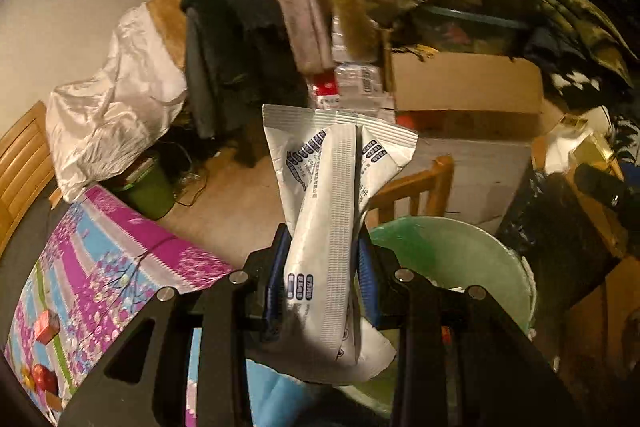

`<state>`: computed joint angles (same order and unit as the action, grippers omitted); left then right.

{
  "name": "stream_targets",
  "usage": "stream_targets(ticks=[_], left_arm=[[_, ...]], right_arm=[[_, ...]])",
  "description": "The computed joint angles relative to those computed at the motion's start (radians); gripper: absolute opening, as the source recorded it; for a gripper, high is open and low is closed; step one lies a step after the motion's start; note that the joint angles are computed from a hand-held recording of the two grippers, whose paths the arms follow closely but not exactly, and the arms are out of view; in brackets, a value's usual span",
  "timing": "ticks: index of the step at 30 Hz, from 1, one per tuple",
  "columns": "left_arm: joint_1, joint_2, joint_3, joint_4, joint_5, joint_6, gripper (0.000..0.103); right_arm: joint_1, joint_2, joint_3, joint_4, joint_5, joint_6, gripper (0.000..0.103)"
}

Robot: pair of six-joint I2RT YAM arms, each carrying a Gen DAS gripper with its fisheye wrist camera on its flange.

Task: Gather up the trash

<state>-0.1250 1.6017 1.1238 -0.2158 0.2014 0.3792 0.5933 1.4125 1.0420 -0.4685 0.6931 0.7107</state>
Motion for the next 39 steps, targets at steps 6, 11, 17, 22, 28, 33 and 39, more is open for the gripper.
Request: stream_targets(ticks=[6, 11, 17, 22, 28, 33, 39], left_arm=[[-0.045, 0.03, 0.005, -0.022, -0.002, 0.009, 0.031], [-0.055, 0.046, -0.002, -0.027, -0.015, 0.039, 0.031], [-0.054, 0.063, -0.003, -0.036, -0.023, 0.052, 0.031], [-0.057, 0.069, -0.001, -0.041, -0.021, 0.058, 0.031], [-0.055, 0.079, 0.008, -0.053, -0.001, 0.066, 0.037], [-0.039, 0.08, -0.007, -0.043, 0.03, 0.087, 0.066], [-0.039, 0.082, -0.009, -0.049, 0.028, 0.077, 0.066]], right_arm=[[-0.024, 0.042, -0.022, 0.001, -0.059, 0.028, 0.049], [-0.026, 0.072, -0.014, -0.01, -0.082, 0.043, 0.049], [-0.032, 0.088, -0.01, -0.006, -0.123, 0.071, 0.049], [-0.031, 0.107, 0.009, 0.022, -0.144, 0.052, 0.049], [-0.038, 0.16, 0.041, 0.051, -0.185, 0.023, 0.058], [-0.046, 0.159, 0.021, 0.065, -0.189, 0.031, 0.064], [-0.049, 0.152, 0.004, 0.066, -0.187, 0.047, 0.063]])
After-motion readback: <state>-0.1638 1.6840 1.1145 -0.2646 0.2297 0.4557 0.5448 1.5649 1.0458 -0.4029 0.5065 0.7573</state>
